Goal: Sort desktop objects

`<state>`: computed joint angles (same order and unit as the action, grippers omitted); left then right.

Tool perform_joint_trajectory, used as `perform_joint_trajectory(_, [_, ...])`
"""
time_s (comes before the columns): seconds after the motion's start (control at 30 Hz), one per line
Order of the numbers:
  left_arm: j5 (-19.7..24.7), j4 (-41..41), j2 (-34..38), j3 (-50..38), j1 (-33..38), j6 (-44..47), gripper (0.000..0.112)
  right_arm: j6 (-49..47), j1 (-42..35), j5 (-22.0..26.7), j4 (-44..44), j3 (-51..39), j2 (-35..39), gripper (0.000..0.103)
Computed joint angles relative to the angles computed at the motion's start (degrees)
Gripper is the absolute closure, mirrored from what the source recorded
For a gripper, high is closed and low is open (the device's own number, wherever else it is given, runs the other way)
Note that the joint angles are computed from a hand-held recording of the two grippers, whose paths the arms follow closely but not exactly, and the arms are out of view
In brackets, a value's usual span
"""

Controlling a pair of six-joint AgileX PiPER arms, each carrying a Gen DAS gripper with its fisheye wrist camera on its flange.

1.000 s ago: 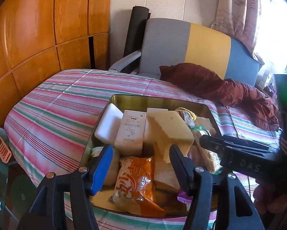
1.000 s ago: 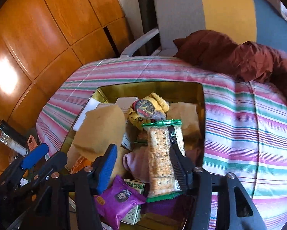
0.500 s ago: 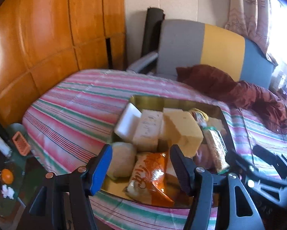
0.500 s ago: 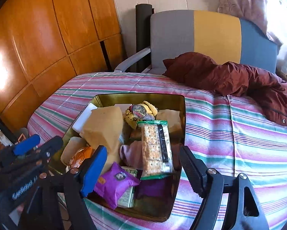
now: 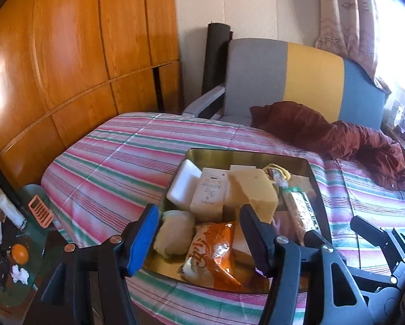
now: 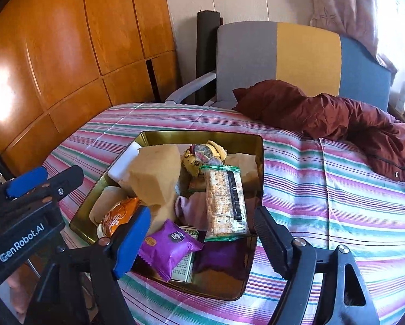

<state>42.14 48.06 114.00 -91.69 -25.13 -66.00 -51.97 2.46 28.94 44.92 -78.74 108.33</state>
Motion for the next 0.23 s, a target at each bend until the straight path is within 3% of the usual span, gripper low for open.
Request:
perform_joint_trajectory(0.1, [-1.71, 1.99, -0.48, 1.33, -0.24, -1.67, 0.061, -0.04, 0.1, -0.13, -0.05, 0.18, 0.0, 0.024])
perform_joint_trajectory(0.23, [-3.07, -0.44, -0.08, 0.96, 0.69, 0.03, 0.061, -0.31, 0.23, -0.93, -0.18, 0.78, -0.18, 0.024])
